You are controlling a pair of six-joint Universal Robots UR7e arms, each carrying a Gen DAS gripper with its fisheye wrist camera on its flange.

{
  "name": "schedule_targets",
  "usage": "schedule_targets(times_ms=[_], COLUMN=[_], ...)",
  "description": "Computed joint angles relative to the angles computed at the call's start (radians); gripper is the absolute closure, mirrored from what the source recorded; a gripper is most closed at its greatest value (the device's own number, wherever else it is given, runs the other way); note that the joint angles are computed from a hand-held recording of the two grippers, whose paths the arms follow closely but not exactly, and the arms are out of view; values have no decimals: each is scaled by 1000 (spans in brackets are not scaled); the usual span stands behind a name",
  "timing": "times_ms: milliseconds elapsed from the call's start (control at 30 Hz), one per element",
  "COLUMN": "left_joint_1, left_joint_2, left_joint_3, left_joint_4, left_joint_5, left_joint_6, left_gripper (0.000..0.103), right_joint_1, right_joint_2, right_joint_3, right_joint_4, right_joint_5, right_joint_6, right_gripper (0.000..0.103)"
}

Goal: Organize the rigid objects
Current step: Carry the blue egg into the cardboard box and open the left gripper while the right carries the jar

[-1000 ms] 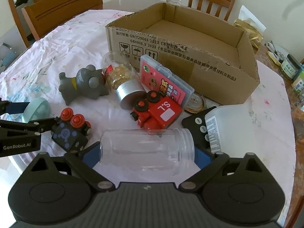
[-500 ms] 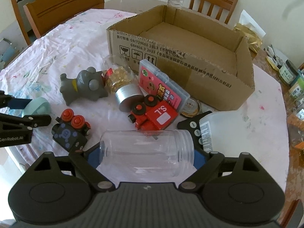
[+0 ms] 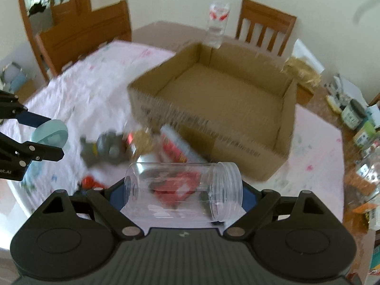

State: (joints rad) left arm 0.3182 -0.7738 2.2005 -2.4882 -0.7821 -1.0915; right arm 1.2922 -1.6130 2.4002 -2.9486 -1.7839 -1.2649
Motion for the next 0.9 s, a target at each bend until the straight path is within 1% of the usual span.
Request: schedule_targets(times_ms=[167,300,400,467,567,667,767,900], left_joint_1=[65,127,170,204,246,296,343,390], left_joint_2=[12,53,94,131,172,219,259,301], left_joint_3=[-61,-137,-190,-245,-300,-367,-430,-491], left_joint_4=[-154,-253,-311,-310,-330,-322,-299,-289], left_joint_5=[67,93,118,143,149,161,170,181], left_joint_6=[281,436,520,541,565,598,597,601], left_gripper=[51,51,51,51,51,51,51,51], right_joint_1=[27,47,56,58,63,68,73,73], right_joint_2=[23,57,82,97,118,146,171,200], right_joint_3=[-39,-92,-125,-151,-178,-214,-240,-273], right_joint_4=[-51,-37,-30,-11,3,24,23,29], right_joint_5=[16,9,16,21,26,22,12,0], right_joint_6=[65,109,94,82,61,62,54,63], right_gripper=[10,10,10,10,10,10,10,10])
